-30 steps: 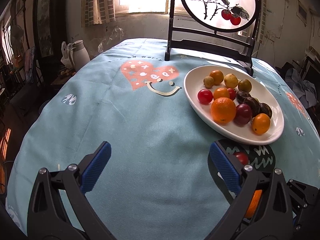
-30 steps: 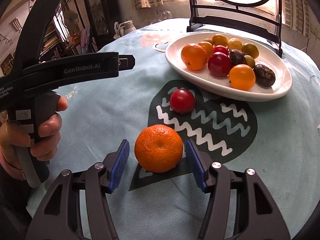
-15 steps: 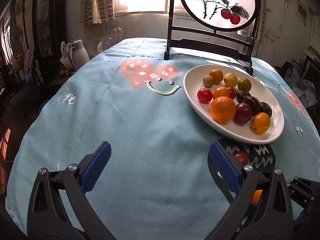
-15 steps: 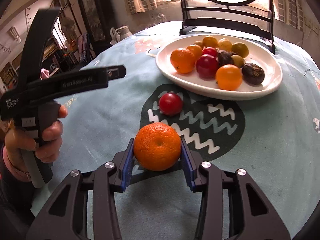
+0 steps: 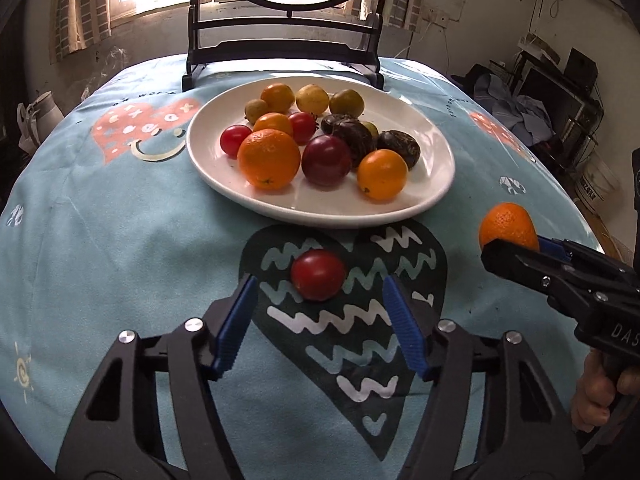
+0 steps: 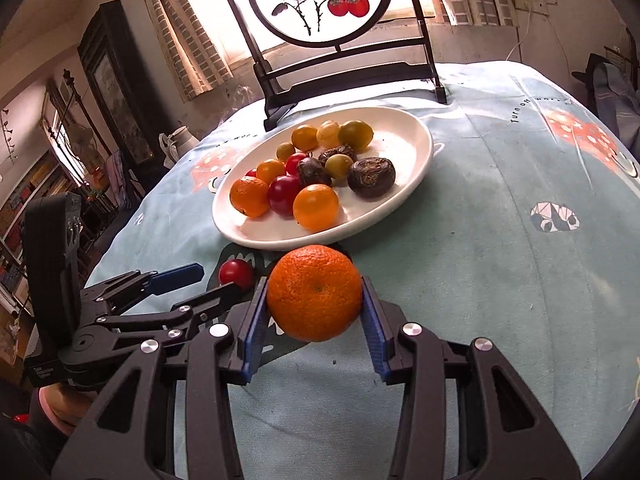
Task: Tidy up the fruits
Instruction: 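Grasp the large mandarin with the right gripper while the left gripper grasps the red tomato, then place the mandarin on the plate with the right gripper while the left gripper places the tomato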
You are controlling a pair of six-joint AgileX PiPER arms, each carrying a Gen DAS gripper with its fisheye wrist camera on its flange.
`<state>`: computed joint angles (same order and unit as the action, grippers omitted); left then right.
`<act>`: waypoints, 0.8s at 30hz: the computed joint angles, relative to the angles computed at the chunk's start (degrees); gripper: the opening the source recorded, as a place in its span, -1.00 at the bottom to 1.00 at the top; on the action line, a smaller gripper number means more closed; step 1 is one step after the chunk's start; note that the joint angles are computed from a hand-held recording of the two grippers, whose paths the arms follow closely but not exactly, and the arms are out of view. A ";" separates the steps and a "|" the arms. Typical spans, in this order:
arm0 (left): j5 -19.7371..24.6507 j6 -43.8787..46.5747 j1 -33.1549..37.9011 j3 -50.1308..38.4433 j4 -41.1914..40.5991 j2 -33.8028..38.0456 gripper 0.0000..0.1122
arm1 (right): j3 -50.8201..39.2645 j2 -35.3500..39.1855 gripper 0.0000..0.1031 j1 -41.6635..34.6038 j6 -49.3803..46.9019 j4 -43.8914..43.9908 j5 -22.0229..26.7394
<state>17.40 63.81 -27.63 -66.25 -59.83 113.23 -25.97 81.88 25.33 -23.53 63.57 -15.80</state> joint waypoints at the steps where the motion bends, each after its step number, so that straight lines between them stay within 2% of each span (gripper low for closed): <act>1: -0.39 -1.18 -0.30 -0.42 0.86 0.37 0.18 | -0.17 0.07 -0.15 -0.25 0.63 -0.76 0.43; 5: -1.31 -9.18 -1.23 -2.85 8.15 2.36 0.08 | 0.11 -0.59 -0.15 -0.05 0.35 -0.08 0.35; 9: -0.57 -17.02 -1.78 -5.15 15.04 4.13 -0.22 | 0.24 -0.69 -0.15 -0.19 0.78 -0.37 0.57; 20: -4.82 -30.90 -5.09 -5.08 29.62 4.34 -0.27 | 0.08 -0.44 -0.15 -0.52 -0.93 1.25 0.89; 24: -7.87 -41.35 -6.50 -3.59 40.78 3.84 -0.36 | -0.03 -0.26 -0.15 -0.32 -2.60 3.11 0.83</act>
